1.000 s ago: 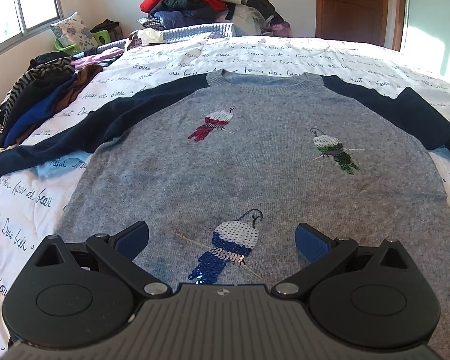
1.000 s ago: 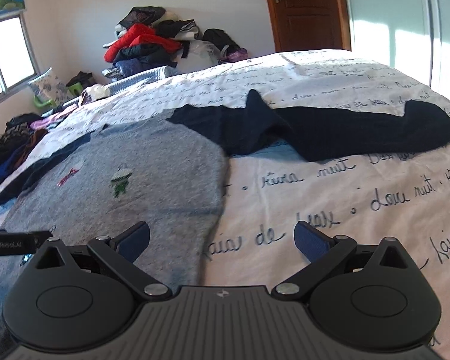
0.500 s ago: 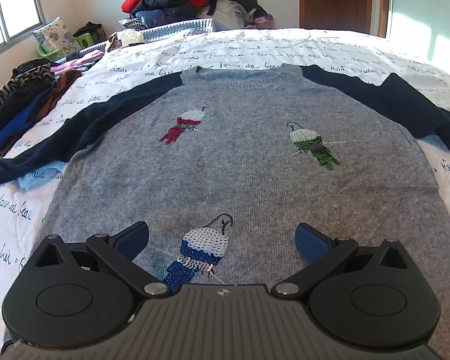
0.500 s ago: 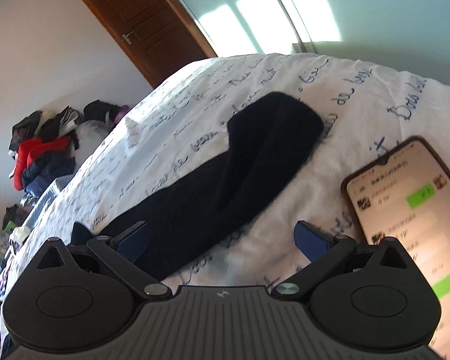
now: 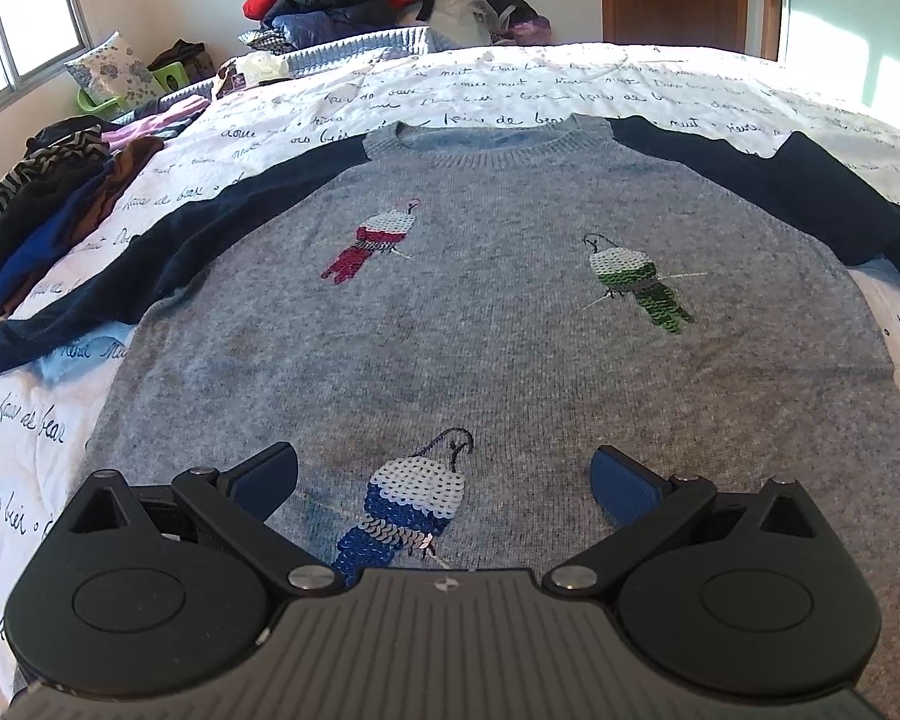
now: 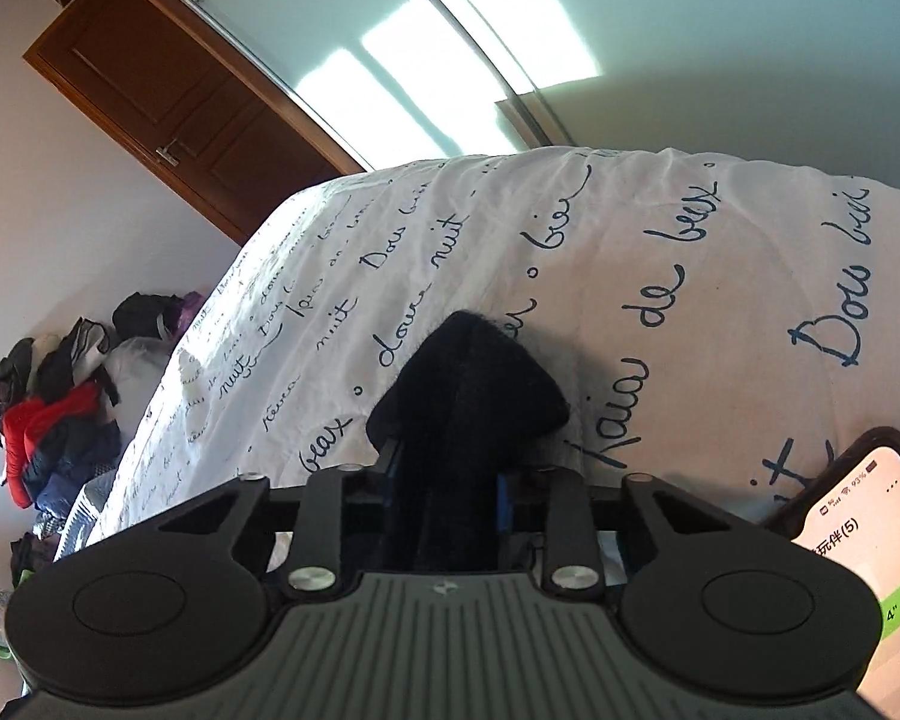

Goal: Fold small clothes
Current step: 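Carry the held navy sleeve with the right tool across the sweater body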

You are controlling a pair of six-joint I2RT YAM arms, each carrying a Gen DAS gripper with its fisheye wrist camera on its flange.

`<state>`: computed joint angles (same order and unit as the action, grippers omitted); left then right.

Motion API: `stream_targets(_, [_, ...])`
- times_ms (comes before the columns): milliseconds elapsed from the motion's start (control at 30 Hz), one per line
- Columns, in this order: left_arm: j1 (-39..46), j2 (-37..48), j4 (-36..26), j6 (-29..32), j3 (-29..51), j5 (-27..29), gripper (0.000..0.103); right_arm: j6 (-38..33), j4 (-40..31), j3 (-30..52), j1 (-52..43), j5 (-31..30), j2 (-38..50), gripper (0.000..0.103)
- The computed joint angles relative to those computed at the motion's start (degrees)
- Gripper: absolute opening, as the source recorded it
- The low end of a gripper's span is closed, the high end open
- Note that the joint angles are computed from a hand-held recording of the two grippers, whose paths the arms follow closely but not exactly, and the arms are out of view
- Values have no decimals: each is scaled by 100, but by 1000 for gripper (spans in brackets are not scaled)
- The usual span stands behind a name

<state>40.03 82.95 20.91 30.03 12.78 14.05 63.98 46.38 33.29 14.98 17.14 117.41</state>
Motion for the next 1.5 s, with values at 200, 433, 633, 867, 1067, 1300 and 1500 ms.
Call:
stream_targets(200, [95, 29, -22, 4, 60, 51, 103, -457, 399, -469, 251, 475, -595, 11])
stream_targets(433, [140, -8, -47, 57, 72, 101, 103, -2293, 161, -429, 1282, 2595, -1617, 10])
stream_targets(633, [172, 92, -90, 15, 151, 133, 103, -3453, -677, 714, 2007, 2731, -911, 10])
stream_targets(867, [545, -49, -23, 225, 206, 271, 103, -3905, -962, 1771, 2579, 2530, -70, 10])
stream_targets(1067, [895, 288, -166, 116, 572, 427, 103, -4109, -1017, 2409, 2900, 2336, 191, 10])
stream_targets(1300, [1239, 493, -277, 301, 779, 610, 103, -4735, -1848, 3593, 3197, 2230, 866, 10])
stream_targets(1500, [1457, 738, -102, 339, 882, 611, 103, -5543, -1996, 3229, 3415, 3095, 1181, 67])
